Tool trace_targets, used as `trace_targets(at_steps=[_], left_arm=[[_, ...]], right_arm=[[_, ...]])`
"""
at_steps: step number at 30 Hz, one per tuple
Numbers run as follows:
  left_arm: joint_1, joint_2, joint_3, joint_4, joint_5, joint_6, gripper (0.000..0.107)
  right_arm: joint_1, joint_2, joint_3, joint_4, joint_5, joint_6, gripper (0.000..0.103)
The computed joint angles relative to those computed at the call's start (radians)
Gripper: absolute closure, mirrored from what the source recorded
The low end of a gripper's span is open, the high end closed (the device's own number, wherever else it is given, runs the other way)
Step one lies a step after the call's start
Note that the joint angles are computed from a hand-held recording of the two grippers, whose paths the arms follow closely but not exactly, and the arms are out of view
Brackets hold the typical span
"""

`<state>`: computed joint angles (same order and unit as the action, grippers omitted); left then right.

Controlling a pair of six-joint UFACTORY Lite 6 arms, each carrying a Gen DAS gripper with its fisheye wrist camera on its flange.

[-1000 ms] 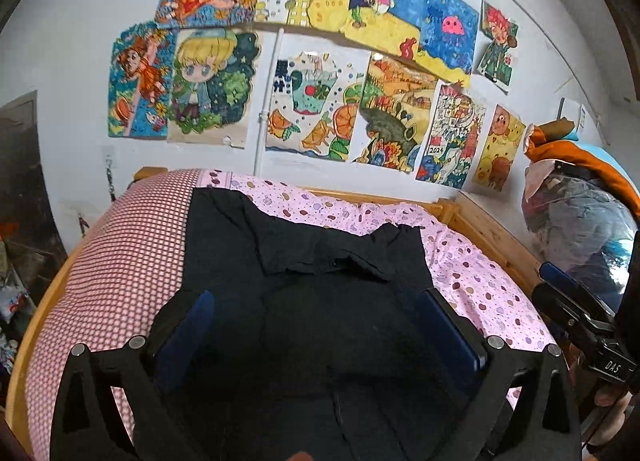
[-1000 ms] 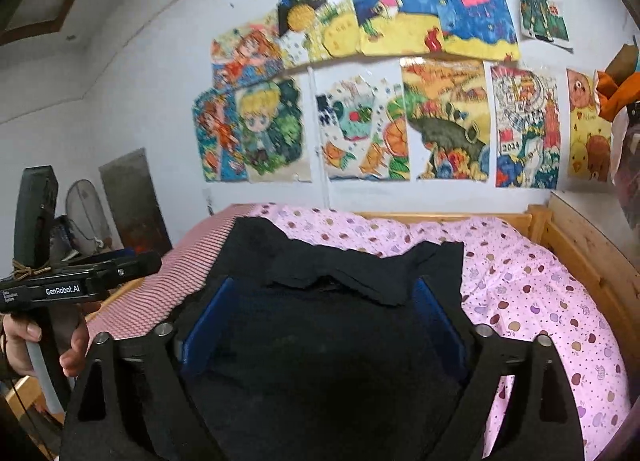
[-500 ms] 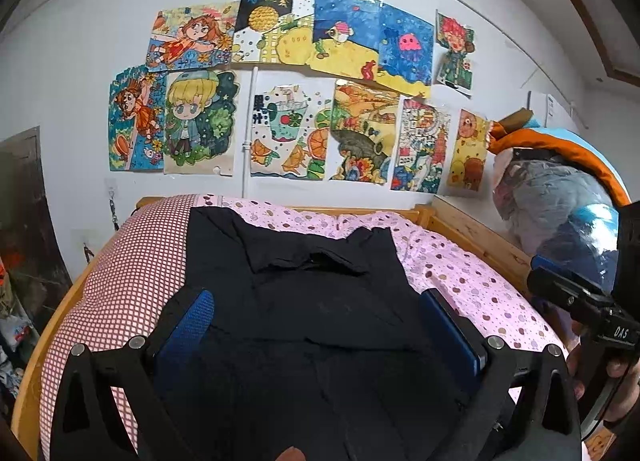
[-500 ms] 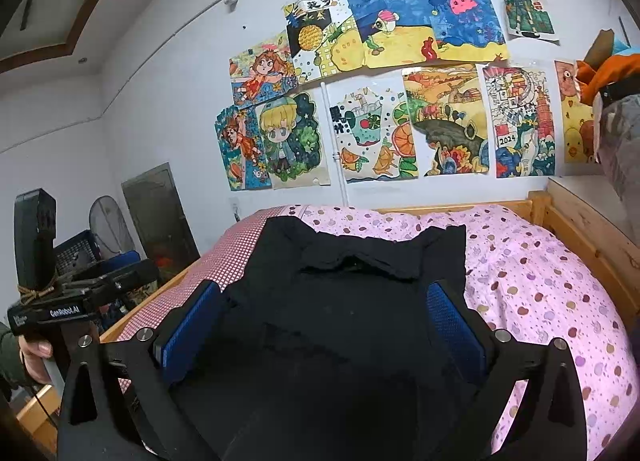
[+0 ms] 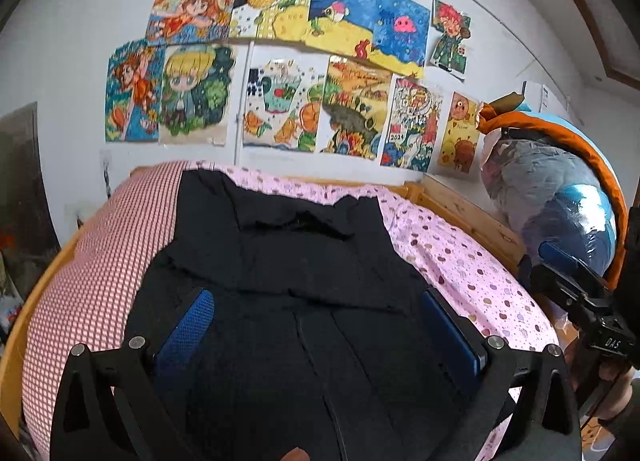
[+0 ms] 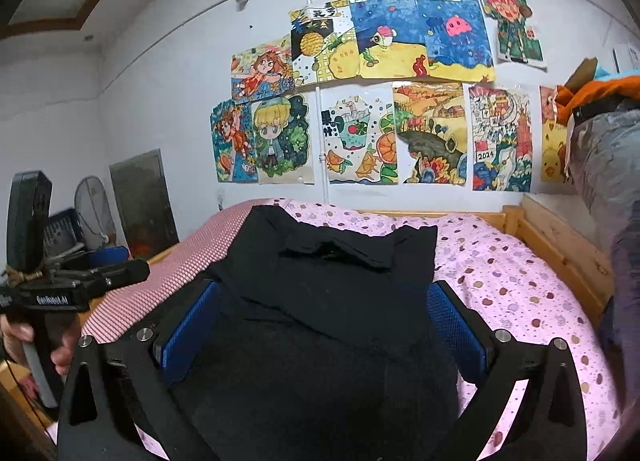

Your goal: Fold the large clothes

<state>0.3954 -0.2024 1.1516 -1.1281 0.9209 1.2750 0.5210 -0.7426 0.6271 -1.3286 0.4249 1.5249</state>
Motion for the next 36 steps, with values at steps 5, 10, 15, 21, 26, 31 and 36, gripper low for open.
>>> trace_targets(at_steps=[5, 10, 15, 21, 26, 31, 36], left_arm=[[0.013, 0.005, -0.024, 0.016, -0.01, 0.025, 0.004], [0.036, 0.036, -0.024, 0.045, 0.012, 0.038, 0.004], [0.054, 0.049, -0.058, 0.063, 0.002, 0.074, 0.004], [0.064, 0.068, -0.089, 0.096, -0.024, 0.096, 0.004], [0.064, 0.078, -0.105, 0.133, -0.037, 0.094, 0.004], [0.082, 0.057, -0.164, 0.11, -0.043, 0.195, 0.004], [0.1, 0.071, -0.213, 0.119, 0.002, 0.321, 0.004]], right_arm=[[0.075, -0.029, -0.025, -0.052, 0.069, 0.088, 0.002], [0.065, -0.005, -0.041, -0.06, 0.042, 0.113, 0.002], [0.111, 0.027, -0.087, -0.074, 0.063, 0.159, 0.002], [0.148, 0.1, -0.091, 0.003, 0.078, 0.091, 0.002], [0.154, 0.133, -0.084, 0.052, 0.056, 0.064, 0.002], [0.173, 0.18, -0.073, 0.059, 0.047, 0.075, 0.002], [0.174, 0.253, -0.062, 0.117, 0.01, 0.009, 0.002]])
